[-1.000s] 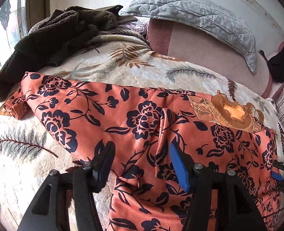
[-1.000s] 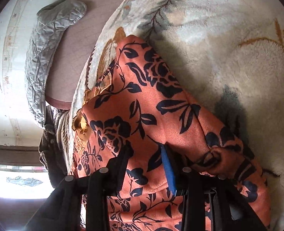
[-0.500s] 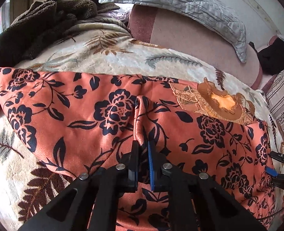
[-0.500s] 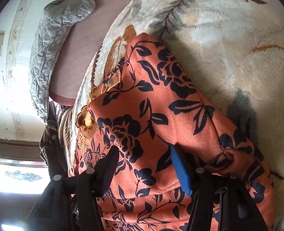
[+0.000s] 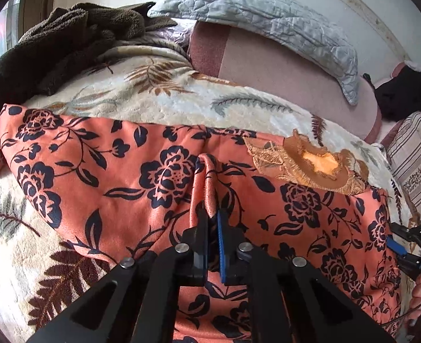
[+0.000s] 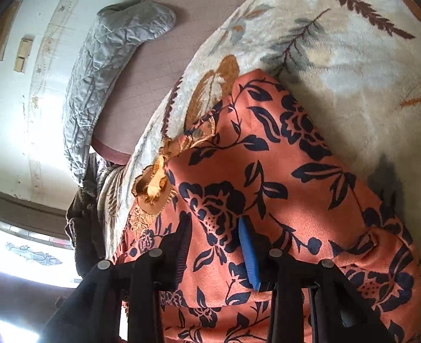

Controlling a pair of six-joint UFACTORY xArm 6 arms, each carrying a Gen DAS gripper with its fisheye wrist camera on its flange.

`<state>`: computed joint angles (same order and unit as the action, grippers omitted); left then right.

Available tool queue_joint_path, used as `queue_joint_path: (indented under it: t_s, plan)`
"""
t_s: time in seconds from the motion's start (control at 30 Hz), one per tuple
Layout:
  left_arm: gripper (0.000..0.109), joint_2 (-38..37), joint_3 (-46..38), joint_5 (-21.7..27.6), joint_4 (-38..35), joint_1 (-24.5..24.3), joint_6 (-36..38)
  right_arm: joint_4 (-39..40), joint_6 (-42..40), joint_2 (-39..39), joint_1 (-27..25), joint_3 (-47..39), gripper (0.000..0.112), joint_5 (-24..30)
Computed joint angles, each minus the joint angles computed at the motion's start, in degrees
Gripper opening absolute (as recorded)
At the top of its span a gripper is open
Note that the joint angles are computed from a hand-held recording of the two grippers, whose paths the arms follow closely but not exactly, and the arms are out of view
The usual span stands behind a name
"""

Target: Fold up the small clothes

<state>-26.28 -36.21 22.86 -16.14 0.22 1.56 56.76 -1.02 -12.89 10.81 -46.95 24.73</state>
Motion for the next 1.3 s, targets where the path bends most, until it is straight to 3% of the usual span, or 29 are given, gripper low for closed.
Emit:
queue_joint_path:
  t_s: [0.17,0.27,0.37,0.43,0.5,0.63,0.73,0.8,0.9,0.97,1.0,1.17,1.3]
  plan:
    - [0.005,-3.0,1.9,-1.2,3.8,-0.6,-1.9,-6.3,5.6,-0.8,0.9,0.8,0.036,-2.6]
    - [0.005,-4.6,4.2,-0.9,12.6,-0.4,-7.4,-8.5,6.6,-1.0,2.5,1.4,0.036,-4.8]
    - [0.005,-4.2,5.2,-1.0,20.0,-0.6,-13.0,-17.8,10.4,1.3,2.9,-0.3,0.038,1.1]
    - [0.005,-3.1,5.2,-1.0,27.3,-0.8,-18.3,-21.9,10.0,-0.2,3.7,1.4,0.038,-0.1]
    - [0.006,-2.4,5.1,-0.4,26.0,-1.0,-19.1,-27.1,13.7,-2.8,2.9,2.3,0.038,2.9]
    - [0.009,-5.1,6.4,0.6,24.3,-1.2,-19.8,-26.4,14.7,-11.8,2.6,8.4,0.039,-0.3]
    - [0.034,-10.2,8.3,2.6,23.1,-0.8,-18.7,-27.5,15.0,-18.2,4.0,11.6,0.039,-2.1]
    - [0.068,-13.7,9.0,4.1,24.7,0.0,-20.1,-25.2,12.9,-23.9,5.4,14.6,0.039,-2.9]
    - [0.074,-18.4,8.8,7.4,27.5,1.4,-21.8,-31.7,17.1,-32.0,7.1,18.4,0.039,-2.1]
    - [0.080,-20.8,7.9,10.2,27.2,2.1,-20.1,-37.2,20.2,-36.9,8.0,20.6,0.055,-1.2]
    - [0.081,-22.2,7.6,11.2,27.5,2.5,-19.6,-39.8,22.4,-39.4,8.2,21.8,0.073,-1.2]
    - [0.089,-29.1,6.6,14.4,28.9,5.4,-17.5,-50.2,30.1,-47.5,10.4,25.6,0.075,1.3]
    - [0.091,-32.1,4.9,18.0,27.2,9.2,-13.4,-51.4,30.0,-48.9,11.9,26.8,0.075,1.1]
